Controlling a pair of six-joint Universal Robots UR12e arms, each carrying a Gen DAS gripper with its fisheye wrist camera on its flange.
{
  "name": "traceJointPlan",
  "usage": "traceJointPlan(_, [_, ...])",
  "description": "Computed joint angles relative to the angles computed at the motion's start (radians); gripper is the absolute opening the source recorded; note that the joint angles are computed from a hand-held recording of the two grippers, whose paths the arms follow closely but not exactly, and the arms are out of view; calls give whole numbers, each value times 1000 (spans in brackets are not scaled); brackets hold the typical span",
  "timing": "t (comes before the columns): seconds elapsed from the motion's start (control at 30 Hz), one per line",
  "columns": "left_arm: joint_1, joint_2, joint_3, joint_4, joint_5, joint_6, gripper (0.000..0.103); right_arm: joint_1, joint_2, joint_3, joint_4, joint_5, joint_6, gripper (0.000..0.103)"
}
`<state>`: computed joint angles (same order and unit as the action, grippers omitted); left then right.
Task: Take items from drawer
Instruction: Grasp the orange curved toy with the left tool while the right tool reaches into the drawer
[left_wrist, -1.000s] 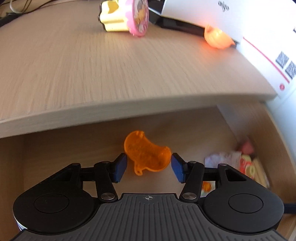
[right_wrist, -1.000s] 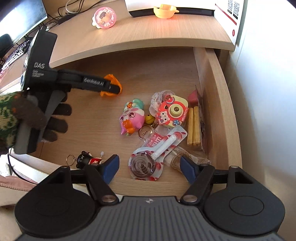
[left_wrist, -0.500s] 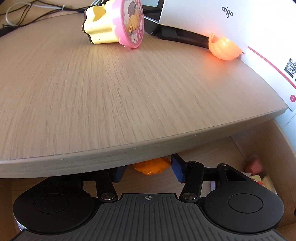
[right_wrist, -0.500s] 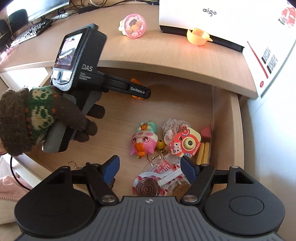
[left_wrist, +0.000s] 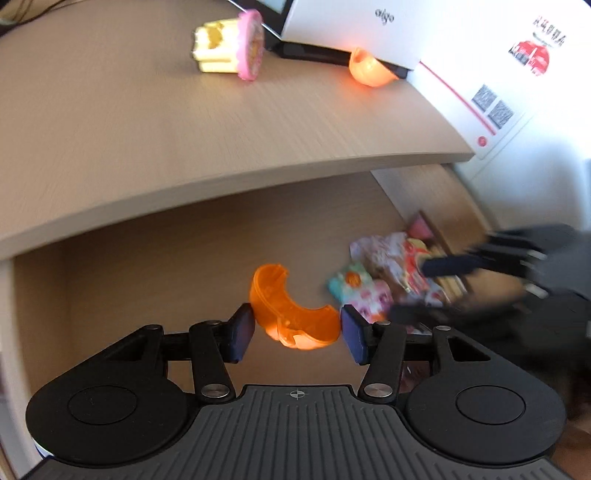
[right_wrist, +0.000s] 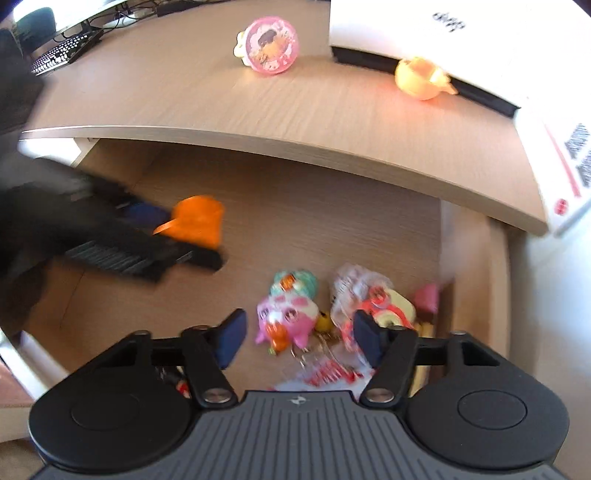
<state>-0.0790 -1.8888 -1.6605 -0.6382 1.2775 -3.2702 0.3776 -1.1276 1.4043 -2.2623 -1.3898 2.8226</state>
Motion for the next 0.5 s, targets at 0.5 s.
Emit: traceJointPlan(0.5, [-6,99,-99,24,-26,-72,56,51,47,-69,106,-94,-110,45])
